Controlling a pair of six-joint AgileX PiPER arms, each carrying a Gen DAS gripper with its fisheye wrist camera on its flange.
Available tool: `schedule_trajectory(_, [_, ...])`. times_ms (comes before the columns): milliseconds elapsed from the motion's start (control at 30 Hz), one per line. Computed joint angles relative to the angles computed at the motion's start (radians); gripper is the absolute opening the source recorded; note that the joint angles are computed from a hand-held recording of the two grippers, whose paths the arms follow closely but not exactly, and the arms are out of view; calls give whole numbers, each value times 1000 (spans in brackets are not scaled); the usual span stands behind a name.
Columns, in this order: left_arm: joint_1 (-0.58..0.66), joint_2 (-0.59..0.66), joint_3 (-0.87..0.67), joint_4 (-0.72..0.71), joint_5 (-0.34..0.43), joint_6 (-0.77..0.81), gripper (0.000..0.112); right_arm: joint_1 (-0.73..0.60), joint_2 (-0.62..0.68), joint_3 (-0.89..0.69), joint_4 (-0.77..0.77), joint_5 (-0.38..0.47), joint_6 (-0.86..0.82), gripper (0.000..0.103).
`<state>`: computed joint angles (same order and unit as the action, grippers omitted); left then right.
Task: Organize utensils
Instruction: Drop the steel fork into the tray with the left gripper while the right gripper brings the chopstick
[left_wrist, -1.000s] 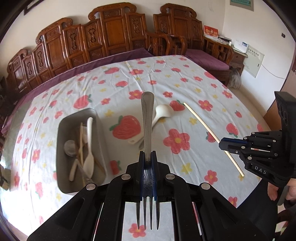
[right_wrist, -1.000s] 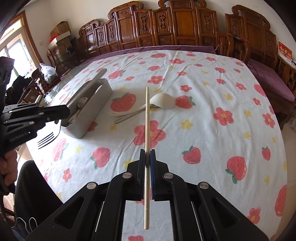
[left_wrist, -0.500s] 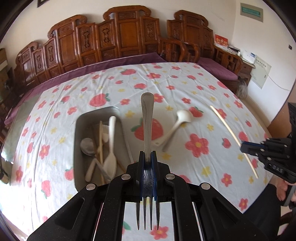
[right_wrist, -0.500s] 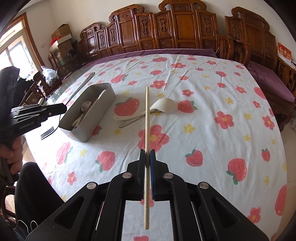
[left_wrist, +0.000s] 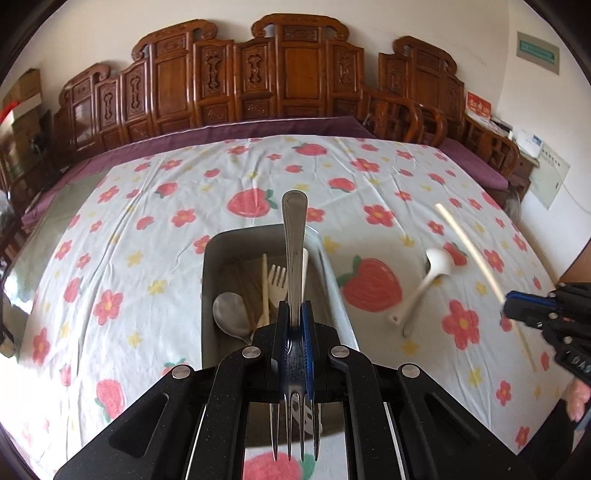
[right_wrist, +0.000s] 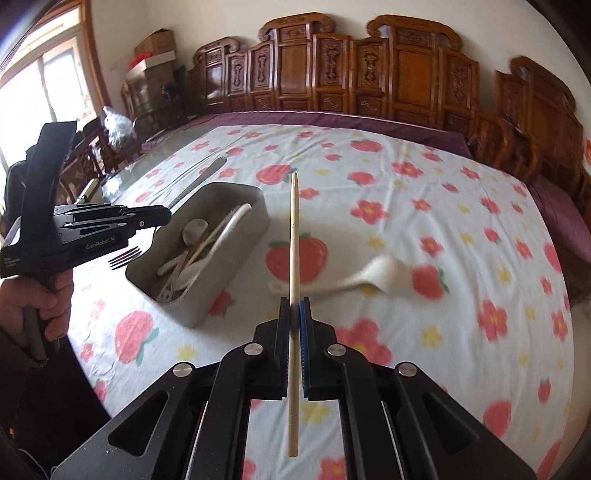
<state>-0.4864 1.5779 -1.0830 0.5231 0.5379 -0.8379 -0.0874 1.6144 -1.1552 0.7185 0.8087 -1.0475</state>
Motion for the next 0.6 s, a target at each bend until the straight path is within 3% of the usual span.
schedule_trajectory(433, [156,16,61,-289,-147,255,6,197,98,-108,-9,-68,132,6])
schedule_trajectory(600, [168,1,71,-293,-175,261,7,242,113,-115,-35,-85,182,6])
